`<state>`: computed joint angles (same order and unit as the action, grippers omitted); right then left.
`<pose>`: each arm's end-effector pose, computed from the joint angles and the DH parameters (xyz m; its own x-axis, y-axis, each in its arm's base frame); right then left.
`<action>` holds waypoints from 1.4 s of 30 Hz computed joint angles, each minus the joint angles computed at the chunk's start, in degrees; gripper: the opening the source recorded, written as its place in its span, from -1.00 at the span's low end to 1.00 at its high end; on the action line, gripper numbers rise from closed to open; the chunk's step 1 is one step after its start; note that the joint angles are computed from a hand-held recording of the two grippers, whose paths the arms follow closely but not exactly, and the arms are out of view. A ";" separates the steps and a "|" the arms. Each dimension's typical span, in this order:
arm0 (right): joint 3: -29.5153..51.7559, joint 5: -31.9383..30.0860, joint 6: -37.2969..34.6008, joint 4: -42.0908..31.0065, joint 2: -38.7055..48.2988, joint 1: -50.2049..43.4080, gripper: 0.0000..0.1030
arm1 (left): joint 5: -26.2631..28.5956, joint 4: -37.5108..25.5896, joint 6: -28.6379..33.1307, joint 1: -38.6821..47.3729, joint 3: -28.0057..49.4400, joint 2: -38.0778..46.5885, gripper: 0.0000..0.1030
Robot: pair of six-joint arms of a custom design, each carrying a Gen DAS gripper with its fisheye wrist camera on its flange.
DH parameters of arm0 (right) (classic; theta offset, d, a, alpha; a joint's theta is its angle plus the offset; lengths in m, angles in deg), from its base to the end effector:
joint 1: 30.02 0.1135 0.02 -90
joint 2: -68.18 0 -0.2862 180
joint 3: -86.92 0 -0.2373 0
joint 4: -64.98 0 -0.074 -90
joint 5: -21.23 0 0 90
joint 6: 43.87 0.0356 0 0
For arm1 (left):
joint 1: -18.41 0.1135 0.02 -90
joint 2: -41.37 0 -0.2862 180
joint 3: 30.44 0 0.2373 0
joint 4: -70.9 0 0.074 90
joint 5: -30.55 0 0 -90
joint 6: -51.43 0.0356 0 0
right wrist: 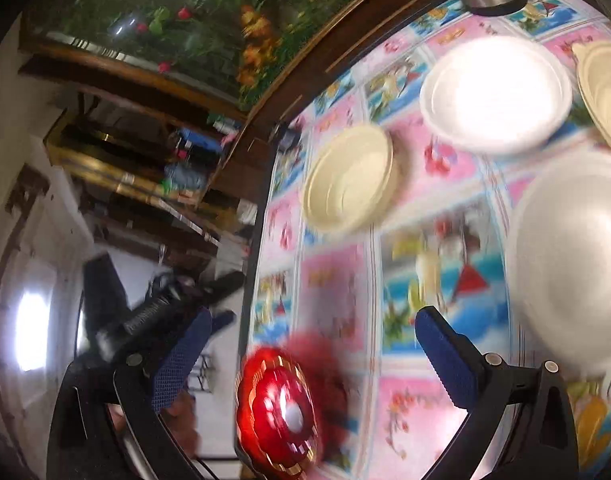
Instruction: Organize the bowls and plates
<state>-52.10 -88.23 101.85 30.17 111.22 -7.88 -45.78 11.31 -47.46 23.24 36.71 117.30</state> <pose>0.1197 0.0615 0.2358 -0.8106 0.5113 -0.2854 0.1200 0.6222 0.7736 0.2249 0.0106 0.2539 -0.9159 -0.2281 -0.3302 -0.1382 0.9517 -0.2740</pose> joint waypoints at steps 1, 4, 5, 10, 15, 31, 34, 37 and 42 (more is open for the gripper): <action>1.30 -1.86 -1.64 0.55 3.23 -2.99 0.99 | 0.15 1.14 -0.98 -1.06 0.78 2.45 0.48; 4.83 -4.40 -4.69 3.28 13.30 -8.18 0.98 | -1.48 3.66 -4.37 -3.15 3.11 8.71 0.48; 5.80 -4.45 -5.12 4.21 16.16 -8.96 0.95 | -2.00 4.46 -5.27 -3.52 3.57 10.03 0.48; 11.93 -5.66 -6.09 8.43 31.95 -10.80 0.56 | -2.78 7.42 -7.29 -5.20 6.51 17.16 0.47; 16.46 -1.72 -7.53 8.81 40.93 -9.42 0.25 | -4.35 9.51 -7.09 -7.13 7.32 20.68 0.46; 20.00 3.55 -10.06 7.66 50.59 -6.93 -0.80 | -6.29 9.02 -5.52 -9.34 8.84 26.86 -0.70; 18.58 3.18 -9.79 8.69 48.52 -6.67 -0.81 | -6.53 8.93 -4.77 -8.89 6.90 23.70 -0.70; 16.58 3.28 -9.15 9.04 45.36 -5.38 -0.81 | -6.45 8.06 -4.24 -8.11 5.08 20.14 -0.70; 13.98 5.96 -7.94 6.68 38.23 -1.98 -0.80 | -4.62 6.78 -2.34 -6.59 0.84 13.71 -0.70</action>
